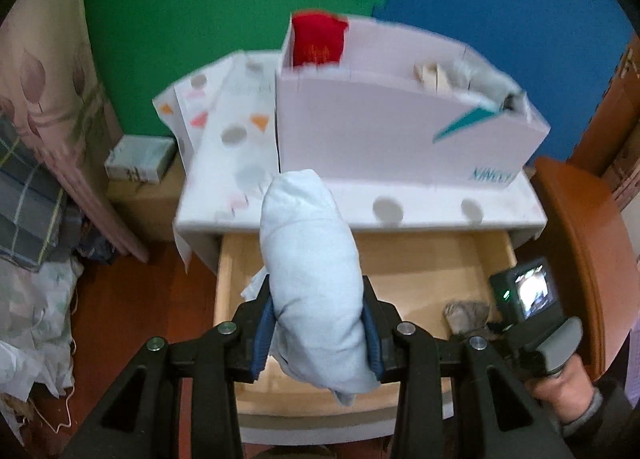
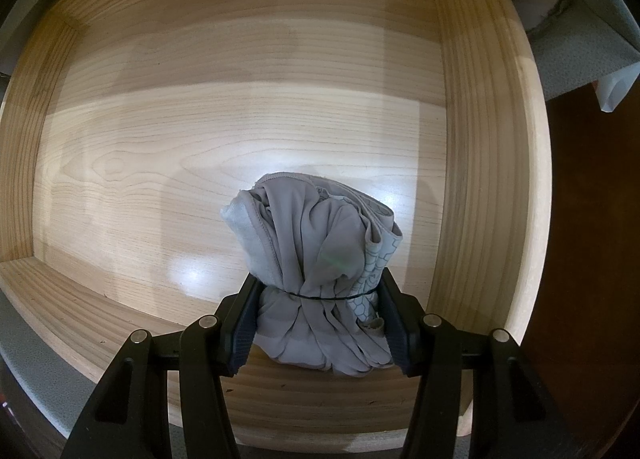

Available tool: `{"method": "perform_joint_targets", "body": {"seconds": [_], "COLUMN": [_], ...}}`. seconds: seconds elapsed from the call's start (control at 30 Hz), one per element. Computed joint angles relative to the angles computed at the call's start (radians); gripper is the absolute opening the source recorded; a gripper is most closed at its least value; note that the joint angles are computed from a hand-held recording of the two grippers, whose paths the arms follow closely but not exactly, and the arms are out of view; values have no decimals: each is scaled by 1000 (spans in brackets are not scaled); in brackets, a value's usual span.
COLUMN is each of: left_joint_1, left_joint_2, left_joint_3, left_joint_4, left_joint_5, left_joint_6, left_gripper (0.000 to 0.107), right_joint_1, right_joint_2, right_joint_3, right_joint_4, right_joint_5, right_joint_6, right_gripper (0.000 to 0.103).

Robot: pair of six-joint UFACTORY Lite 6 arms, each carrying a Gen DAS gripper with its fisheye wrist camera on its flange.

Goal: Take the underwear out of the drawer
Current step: 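Lift the light blue cloth out of the drawer over the white box with the left tool, then open the left tool to drop the light blue cloth into the box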

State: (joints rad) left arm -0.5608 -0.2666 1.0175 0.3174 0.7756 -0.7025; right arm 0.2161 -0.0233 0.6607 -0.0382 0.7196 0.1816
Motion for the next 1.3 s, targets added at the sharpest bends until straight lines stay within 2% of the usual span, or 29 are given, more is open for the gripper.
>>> {"method": "perform_joint_targets", "body": {"seconds": [0.17, 0.4, 0.73, 0.97, 1.3], "left_joint_1": [9, 51, 98, 124, 128], "left_joint_2": [27, 139, 488, 727, 895], "left_joint_3": [159, 418, 847, 1089, 1191], "left_joint_4": [45, 52, 50, 26, 36], "left_joint_5": [71, 98, 87, 121, 127], "left_joint_6": [18, 104, 222, 284, 317], "left_gripper": [38, 38, 38, 38, 38], "right_joint_1": [1, 1, -8, -24, -77], "right_joint_2": [1, 3, 6, 19, 33], "right_joint_3": [0, 1, -3, 6, -22], "right_joint_4": [0, -1, 8, 13, 30], "right_joint_5": [-1, -2, -13, -19, -62], "right_joint_6": [1, 1, -9, -30, -89], "right_gripper": [52, 52, 52, 52, 52]}}
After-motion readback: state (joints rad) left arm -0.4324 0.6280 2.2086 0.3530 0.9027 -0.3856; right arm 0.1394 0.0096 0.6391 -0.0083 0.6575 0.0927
